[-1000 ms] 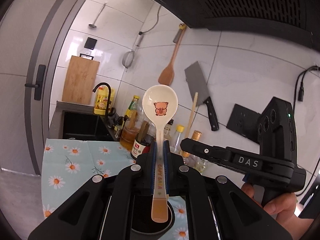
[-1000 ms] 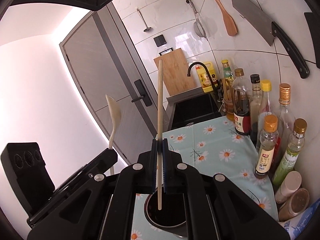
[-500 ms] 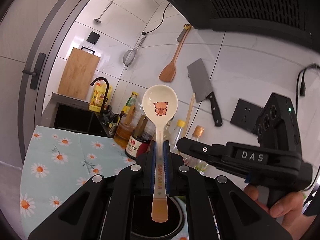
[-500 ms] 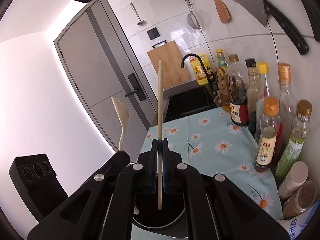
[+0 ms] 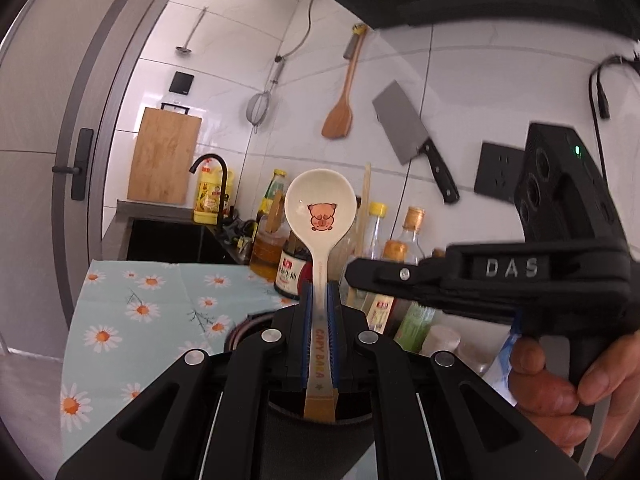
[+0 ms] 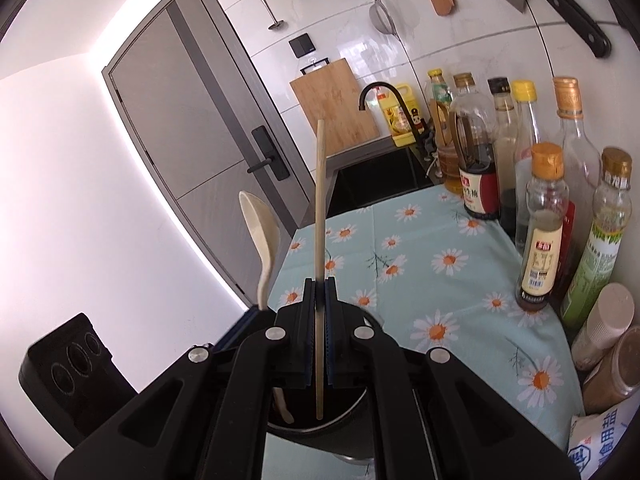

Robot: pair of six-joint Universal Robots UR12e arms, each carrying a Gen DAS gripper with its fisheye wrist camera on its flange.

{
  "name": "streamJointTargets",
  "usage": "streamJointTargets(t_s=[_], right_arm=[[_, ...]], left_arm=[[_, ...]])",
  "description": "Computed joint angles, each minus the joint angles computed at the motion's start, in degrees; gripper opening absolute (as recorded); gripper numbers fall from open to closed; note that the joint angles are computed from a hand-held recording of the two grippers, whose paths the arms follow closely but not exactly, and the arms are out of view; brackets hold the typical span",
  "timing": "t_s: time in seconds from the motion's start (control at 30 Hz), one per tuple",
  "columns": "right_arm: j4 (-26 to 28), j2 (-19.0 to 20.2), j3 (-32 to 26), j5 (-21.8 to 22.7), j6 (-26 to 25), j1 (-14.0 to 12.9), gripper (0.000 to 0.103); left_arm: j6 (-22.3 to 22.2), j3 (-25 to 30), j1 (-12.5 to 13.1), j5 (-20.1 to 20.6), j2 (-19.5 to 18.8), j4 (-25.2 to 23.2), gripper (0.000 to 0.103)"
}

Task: Organize utensils
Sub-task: 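Open the left tool to drop the spoon into the black holder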

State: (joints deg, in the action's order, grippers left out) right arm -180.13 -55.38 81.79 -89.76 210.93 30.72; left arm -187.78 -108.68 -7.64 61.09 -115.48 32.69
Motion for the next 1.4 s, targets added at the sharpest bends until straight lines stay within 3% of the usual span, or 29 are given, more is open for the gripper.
streamJointTargets(t_s=[0.13, 0.23, 0.7, 0.8, 1.07, 1.17, 1.4], right_arm=[[0.1, -0.2, 0.5, 0.0, 0.5, 0.1, 0.007], [-0.2, -0.6, 1.2, 0.4, 1.8, 0.0, 0.025], [-3.3, -3.3, 4.1, -1.4, 2.1, 0.2, 0.025], [-3.8, -4.1, 4.9, -1.9, 2.1, 0.5, 0.025], [-5.9, -7.0, 8.2, -3.9, 1.7, 1.1, 0.025], [-6.1, -8.3, 9.6, -4.5, 1.8, 1.2, 0.025], [-5.1, -12.1, 13.9, -4.4, 3.5, 1.3, 0.029]], left_arm=[[-0.4, -0.6, 0.0, 0.9, 0.2, -0.5, 0.006], [-0.7, -1.1, 0.1, 0.9, 0.6, -1.6, 0.007], [1.6, -2.7, 0.2, 1.2, 3.2, -3.8, 0.008], [1.6, -3.1, 0.2, 0.9, 4.0, -3.5, 0.021], [3.0, -5.0, 0.4, -0.3, 7.1, -3.6, 0.021], [3.5, -6.0, 0.5, -0.7, 8.6, -4.0, 0.028], [7.2, -8.7, 0.6, -1.5, 12.5, -7.4, 0.028]])
